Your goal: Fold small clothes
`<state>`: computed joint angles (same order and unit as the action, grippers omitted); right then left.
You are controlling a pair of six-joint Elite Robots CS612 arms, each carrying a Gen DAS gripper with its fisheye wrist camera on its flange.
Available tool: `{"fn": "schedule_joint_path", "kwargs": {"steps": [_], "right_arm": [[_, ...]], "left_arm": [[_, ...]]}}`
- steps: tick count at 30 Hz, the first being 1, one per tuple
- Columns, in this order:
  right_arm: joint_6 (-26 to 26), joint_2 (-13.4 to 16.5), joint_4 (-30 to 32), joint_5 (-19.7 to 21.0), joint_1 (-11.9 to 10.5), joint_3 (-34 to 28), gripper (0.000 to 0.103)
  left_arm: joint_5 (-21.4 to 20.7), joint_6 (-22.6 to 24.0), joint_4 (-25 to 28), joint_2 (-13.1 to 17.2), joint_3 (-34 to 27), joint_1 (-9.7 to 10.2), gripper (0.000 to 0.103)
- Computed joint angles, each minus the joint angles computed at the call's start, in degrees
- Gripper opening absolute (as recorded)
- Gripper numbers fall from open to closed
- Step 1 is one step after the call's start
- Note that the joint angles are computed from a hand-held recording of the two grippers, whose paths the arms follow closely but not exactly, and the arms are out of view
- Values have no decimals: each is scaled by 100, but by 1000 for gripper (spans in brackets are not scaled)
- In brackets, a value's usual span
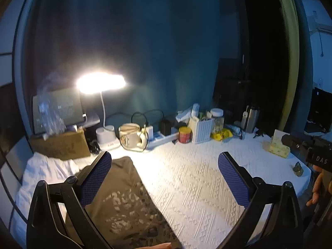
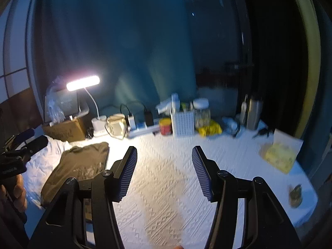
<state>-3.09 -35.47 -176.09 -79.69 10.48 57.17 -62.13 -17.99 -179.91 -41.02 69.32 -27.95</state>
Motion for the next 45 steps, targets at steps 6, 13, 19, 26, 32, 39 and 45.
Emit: {"fn": "schedule_joint_path", "kwargs": {"steps": [6,13,19,26,32,39,45], "right_arm": [[-195,-135,-422,-94,23,122,58],[-285,-90,-476,-83,43,12,58],[-335,46,-157,-2,76,-264,58],[-310,180,-2,1,107,-533,58],[-307,296,178,-23,125,-764,58],[-299,371,295,-74,139,-924,58],[-278,432,407,-101,142,-1043,58]], "left_arm": [[277,149,-374,-36,2,-50,101],[286,139,-608,-59,52,-24,101],[253,-19,-284,0,-51,34,101],[299,-127,-113,36,-117,81,101],[266,-165,-29,55,-159,120,101],[214,-187,83,121,-279,146,101],[167,-180,131,163,-350,169,101]]}}
